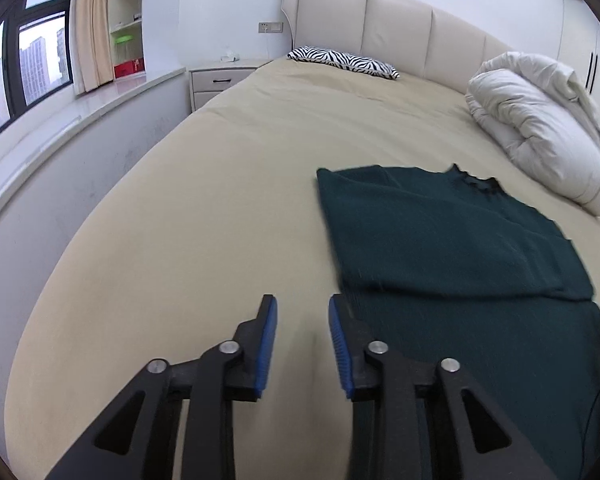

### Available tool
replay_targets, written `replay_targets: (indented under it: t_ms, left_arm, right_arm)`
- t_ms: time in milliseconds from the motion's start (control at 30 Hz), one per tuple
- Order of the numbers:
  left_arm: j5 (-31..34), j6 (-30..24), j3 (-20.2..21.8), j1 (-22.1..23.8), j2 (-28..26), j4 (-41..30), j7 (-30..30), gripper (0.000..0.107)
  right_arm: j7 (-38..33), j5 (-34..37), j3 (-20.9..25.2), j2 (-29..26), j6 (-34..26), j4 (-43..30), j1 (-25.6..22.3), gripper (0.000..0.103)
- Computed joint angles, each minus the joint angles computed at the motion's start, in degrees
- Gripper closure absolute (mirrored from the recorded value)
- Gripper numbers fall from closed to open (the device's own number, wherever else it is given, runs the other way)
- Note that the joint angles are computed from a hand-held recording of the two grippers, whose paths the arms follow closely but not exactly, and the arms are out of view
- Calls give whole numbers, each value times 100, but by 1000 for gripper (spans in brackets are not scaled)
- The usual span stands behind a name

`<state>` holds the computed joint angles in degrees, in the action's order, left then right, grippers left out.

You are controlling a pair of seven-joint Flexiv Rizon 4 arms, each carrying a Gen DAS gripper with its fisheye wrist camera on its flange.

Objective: Fold small clothes
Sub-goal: 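Release the folded side with the right gripper and grasp the hem with the left gripper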

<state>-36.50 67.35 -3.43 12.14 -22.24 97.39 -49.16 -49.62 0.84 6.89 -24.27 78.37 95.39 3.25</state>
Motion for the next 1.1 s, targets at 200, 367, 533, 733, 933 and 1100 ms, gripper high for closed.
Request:
replay_targets:
  t_ms: [200,367,533,733,933,1100]
  left_arm:
    - [-1513,-1033,23,271,1304,1488,1175,45]
    - [-1708,-2563,673,212,1865,2065,1047,43]
    - [-1556,-3254,1099,160,2103,2281,895,43]
    - [-1353,-3919,1226,227,2081,2201,692,45]
    - [-1352,-4329,1291,342,2027,2226,638,60]
    - [-1425,-4606,1300,459,1916,2160,497,80]
  right_arm:
    - [387,-195,-158,1531,699,1964,199,47]
    - [76,574,158,2599,767,3088,192,44]
    - [-207,1176,33,3344,312,3626,453,44]
    - [-334,1862,-295,3955,63,4001,851,44]
    - [-629,2292,-568,4353,-464,4119,1119,44]
    - [-758,2601,-682,4392,-854,4008,1141,44]
